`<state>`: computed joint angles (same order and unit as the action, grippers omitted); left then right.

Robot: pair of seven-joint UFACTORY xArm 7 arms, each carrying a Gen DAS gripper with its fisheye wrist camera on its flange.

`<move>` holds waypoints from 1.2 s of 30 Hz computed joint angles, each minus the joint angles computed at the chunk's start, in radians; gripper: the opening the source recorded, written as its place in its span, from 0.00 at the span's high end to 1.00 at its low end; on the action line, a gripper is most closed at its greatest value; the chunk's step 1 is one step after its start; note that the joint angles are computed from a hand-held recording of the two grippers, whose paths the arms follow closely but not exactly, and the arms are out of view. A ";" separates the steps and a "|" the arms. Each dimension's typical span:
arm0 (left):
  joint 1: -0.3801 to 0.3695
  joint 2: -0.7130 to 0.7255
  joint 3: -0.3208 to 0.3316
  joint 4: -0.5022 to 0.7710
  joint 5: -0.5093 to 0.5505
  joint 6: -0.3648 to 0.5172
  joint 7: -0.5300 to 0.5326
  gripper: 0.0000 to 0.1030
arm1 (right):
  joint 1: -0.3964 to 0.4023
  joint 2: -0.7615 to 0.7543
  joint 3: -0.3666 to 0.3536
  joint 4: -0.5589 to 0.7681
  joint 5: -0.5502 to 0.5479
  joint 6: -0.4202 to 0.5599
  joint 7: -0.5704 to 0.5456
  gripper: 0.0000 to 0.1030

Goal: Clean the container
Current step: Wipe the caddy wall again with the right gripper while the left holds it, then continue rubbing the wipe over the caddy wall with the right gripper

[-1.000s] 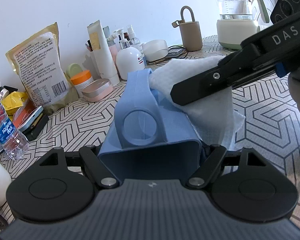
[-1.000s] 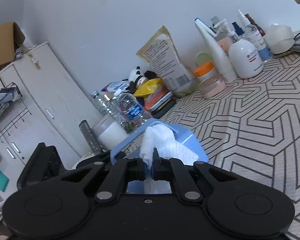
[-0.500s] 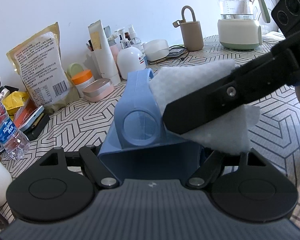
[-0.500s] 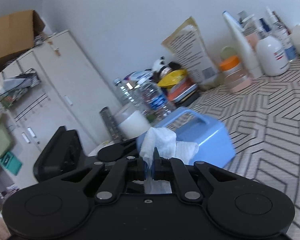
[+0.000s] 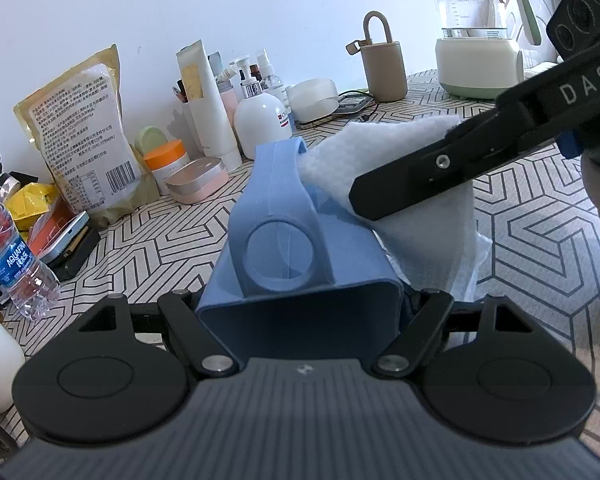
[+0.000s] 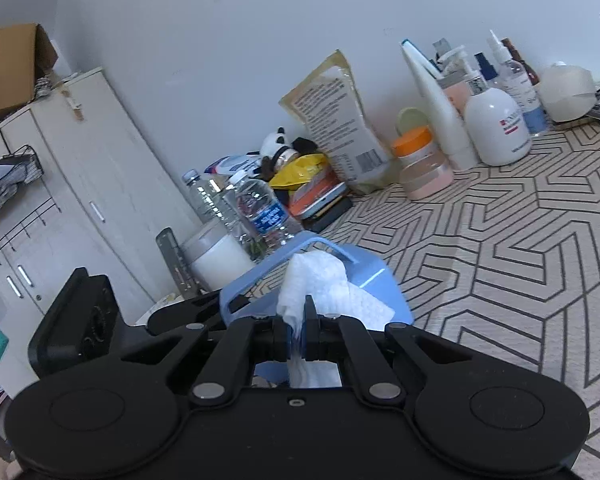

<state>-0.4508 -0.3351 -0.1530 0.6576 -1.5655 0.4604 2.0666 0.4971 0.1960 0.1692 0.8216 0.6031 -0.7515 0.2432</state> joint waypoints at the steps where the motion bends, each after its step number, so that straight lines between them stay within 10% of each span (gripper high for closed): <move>1: 0.005 0.079 -0.002 0.066 -0.028 -0.023 0.037 0.24 | 0.000 0.001 0.000 0.000 -0.001 -0.001 -0.001 0.95; 8: 0.038 0.228 -0.014 0.203 -0.017 -0.032 0.025 0.24 | 0.032 0.007 -0.011 0.048 0.055 0.055 -0.140 0.88; 23: 0.052 0.259 -0.030 0.237 -0.032 -0.048 0.056 0.25 | 0.026 0.003 -0.006 0.033 0.100 0.050 -0.082 0.88; 36: 0.061 0.329 -0.039 0.301 -0.034 -0.060 0.075 0.24 | -0.065 0.012 0.012 -0.010 -0.282 -0.009 0.165 0.88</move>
<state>-0.3899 -0.0066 -0.1922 0.9588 -1.5993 0.3999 2.1412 0.4321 0.2077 0.1810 0.8120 0.3215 -0.7605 0.4086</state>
